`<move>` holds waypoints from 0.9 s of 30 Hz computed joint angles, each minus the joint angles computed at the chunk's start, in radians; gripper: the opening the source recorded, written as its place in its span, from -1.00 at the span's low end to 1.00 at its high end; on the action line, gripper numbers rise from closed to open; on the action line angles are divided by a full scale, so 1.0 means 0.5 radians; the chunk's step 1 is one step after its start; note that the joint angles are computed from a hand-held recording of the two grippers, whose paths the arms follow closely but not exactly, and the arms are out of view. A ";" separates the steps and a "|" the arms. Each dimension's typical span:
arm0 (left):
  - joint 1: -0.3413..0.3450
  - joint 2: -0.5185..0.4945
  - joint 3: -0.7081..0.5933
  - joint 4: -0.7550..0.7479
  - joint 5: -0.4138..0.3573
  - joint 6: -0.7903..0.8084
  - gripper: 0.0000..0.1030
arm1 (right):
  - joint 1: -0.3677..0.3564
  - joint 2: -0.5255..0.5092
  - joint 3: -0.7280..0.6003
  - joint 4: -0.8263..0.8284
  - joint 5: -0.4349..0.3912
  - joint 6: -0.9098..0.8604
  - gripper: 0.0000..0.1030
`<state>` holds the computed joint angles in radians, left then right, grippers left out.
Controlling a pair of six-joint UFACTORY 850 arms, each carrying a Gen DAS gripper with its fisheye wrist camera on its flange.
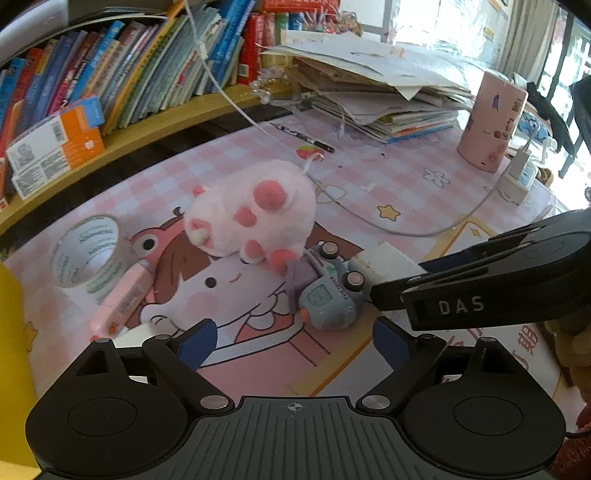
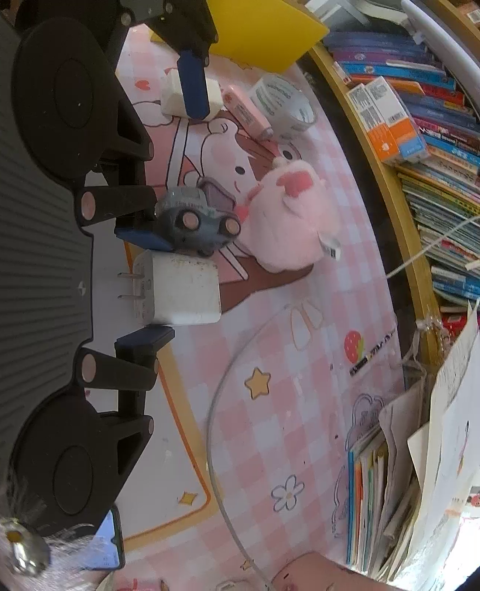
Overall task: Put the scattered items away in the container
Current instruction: 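Close the right gripper on the white charger while the left gripper grasps the grey toy car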
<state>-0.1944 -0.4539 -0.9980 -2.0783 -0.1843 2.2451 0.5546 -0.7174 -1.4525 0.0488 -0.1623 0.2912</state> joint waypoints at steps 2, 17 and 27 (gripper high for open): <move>-0.012 -0.018 -0.018 -0.033 0.007 0.055 0.65 | -0.007 0.007 0.009 -0.030 -0.005 0.039 -0.17; -0.079 -0.138 -0.129 -0.147 0.028 0.302 0.00 | -0.012 0.027 0.027 -0.397 -0.003 0.426 -0.17; -0.075 -0.157 -0.133 -0.387 0.053 0.524 0.00 | -0.007 0.008 0.005 -0.251 -0.028 0.263 -0.17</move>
<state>-0.2319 -0.5323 -1.0645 -2.2717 -0.1581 2.5072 0.5511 -0.7132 -1.4501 -0.0767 -0.1761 0.4227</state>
